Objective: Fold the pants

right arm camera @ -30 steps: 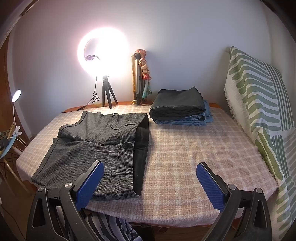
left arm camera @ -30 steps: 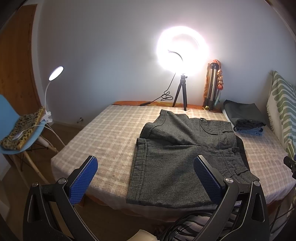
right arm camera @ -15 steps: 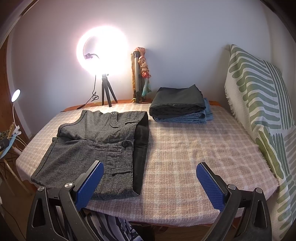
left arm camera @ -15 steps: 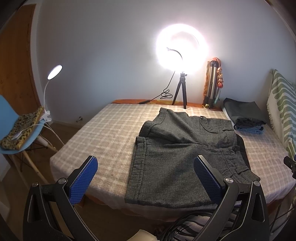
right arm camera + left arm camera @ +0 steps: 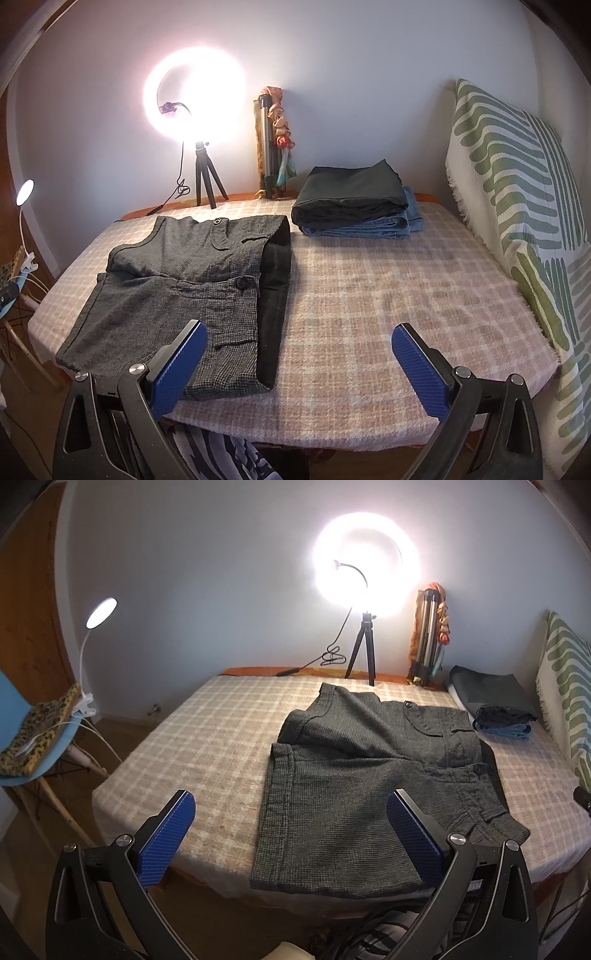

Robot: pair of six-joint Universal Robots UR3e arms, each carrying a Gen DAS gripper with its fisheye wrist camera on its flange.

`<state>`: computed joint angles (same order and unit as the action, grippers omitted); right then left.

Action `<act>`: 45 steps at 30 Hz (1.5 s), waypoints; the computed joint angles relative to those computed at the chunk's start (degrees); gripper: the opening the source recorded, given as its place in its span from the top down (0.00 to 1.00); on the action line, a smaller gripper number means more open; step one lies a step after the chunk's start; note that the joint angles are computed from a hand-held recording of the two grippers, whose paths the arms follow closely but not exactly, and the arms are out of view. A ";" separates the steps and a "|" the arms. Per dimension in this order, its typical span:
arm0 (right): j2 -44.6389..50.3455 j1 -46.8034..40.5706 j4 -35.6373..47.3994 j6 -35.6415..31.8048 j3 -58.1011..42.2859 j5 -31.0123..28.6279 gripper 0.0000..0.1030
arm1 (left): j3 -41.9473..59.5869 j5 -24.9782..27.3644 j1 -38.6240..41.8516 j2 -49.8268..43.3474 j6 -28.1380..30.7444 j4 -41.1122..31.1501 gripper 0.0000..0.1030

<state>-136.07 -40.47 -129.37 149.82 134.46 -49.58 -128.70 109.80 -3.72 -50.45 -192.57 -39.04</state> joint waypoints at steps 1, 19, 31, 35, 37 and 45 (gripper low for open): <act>1.15 0.65 -1.71 0.77 0.06 -0.61 0.02 | -0.37 -0.17 0.68 -0.37 0.68 0.77 0.00; 26.68 12.10 -17.01 -1.86 -8.72 -4.83 0.04 | -7.35 -31.65 32.44 1.33 22.11 -3.12 0.12; 18.11 7.20 8.02 -32.43 -2.75 3.34 0.24 | -13.66 -40.63 47.93 22.77 37.51 -32.37 0.20; 17.50 8.73 5.62 -35.68 0.13 3.35 0.24 | -13.34 -45.70 57.87 33.61 45.93 -50.03 0.33; 18.58 10.88 0.99 -34.99 1.23 2.56 0.24 | -15.01 -43.82 54.97 35.98 45.78 -47.95 0.33; 22.61 18.67 -11.96 -35.86 3.66 -1.99 0.25 | -23.20 -24.13 26.18 18.14 38.49 -9.05 0.34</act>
<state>-113.46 -21.80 -141.33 113.96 138.12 -51.57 -151.90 85.68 22.47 -32.31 -154.08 -48.09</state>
